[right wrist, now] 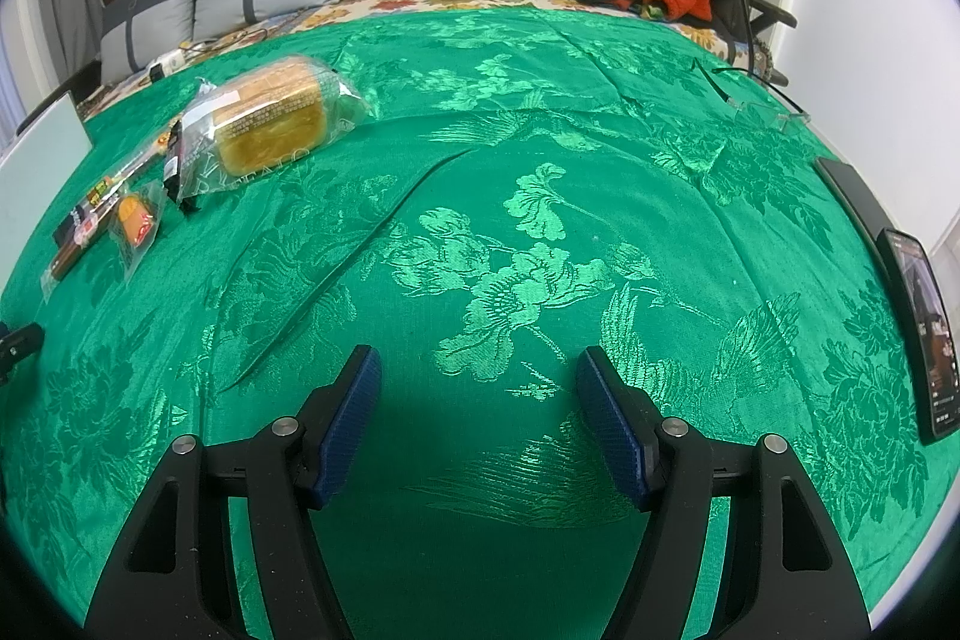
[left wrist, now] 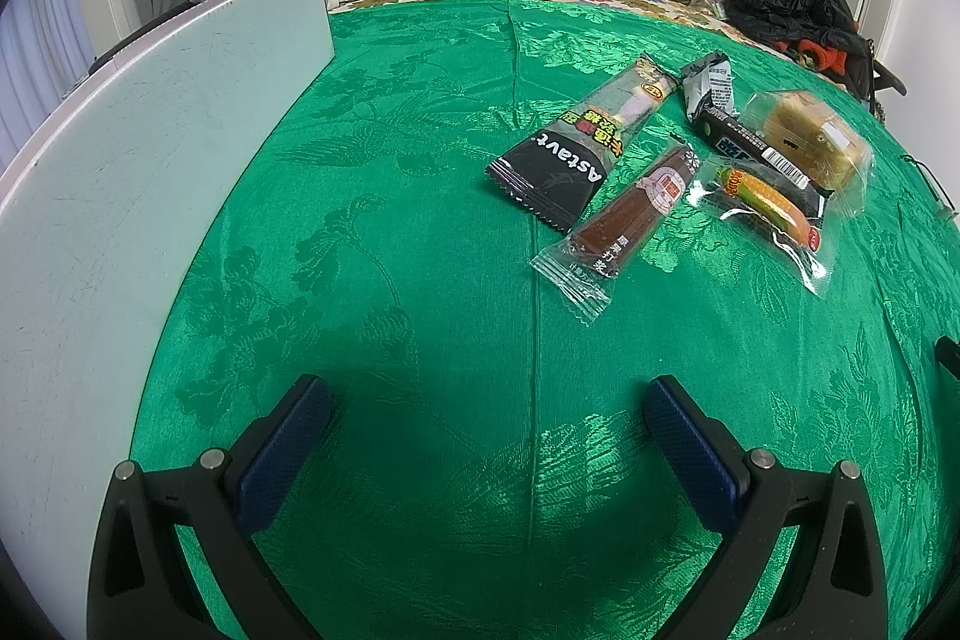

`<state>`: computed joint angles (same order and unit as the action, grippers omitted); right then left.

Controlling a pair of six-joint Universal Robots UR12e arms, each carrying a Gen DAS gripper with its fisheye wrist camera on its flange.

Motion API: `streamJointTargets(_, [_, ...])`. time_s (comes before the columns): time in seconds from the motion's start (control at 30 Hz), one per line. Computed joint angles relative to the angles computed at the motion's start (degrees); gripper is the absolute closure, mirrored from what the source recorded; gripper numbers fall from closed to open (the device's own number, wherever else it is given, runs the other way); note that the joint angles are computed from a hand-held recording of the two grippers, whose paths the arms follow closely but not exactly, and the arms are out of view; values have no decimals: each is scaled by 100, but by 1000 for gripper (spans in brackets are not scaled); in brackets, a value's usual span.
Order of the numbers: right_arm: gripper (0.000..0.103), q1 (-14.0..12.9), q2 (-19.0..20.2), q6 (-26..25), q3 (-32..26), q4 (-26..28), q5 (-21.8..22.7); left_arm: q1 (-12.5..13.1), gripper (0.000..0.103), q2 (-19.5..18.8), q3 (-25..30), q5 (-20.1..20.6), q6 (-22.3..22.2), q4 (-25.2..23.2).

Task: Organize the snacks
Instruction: 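Grasp the black Astavt jelly stick pack with the left gripper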

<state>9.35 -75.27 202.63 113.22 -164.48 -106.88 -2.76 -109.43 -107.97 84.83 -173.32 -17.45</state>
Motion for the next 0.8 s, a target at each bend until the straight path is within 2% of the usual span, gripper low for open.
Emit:
streamJointTargets(0.07, [31,-2,-3,-1,3,0,1,48,0,16,132,-191,374,-461])
streamJointTargets(0.13, [31,-1,1,-5,0,-4,4,126,0,3,308,-474,513,-909])
streamJointTargets(0.2, [31,-1,2,-4,-2,-2,2,224,1,-44,512,-833,337,-1198])
streamJointTargets(0.3, [30,-4,1,-10,2,-5,16,210,4,-160,816,-956,279,-1235])
streamJointTargets(0.4, [30,-7,-2,-11,7,-7,19,-27,8,-426,1337,-433,547,-1279])
streamJointTargets(0.47, [30,-5,0,-5,3,2,8,-164,12,-673,1784,-222,711,-1613])
streamJointTargets(0.5, [30,-5,0,-5,3,2,8,-219,18,-782,1964,-152,785,-1743])
streamJointTargets(0.6, [30,-5,0,-5,3,2,8,-394,19,-1118,2471,183,1003,-2140])
streamJointTargets(0.67, [29,-6,-1,-4,3,4,7,-480,24,-1298,2716,416,1062,-2410])
streamJointTargets(0.7, [29,-6,-1,-4,3,4,7,-483,32,-1365,2808,374,1072,-2544])
streamJointTargets(0.73, [29,-5,0,-3,2,5,7,-436,53,-1384,2845,93,1000,-2623])
streamJointTargets(0.77, [29,-5,0,-3,2,5,7,-400,67,-1380,2849,-50,943,-2668])
streamJointTargets(0.8, [29,-6,-1,-4,2,5,9,-366,75,-1383,2883,-176,835,-2749])
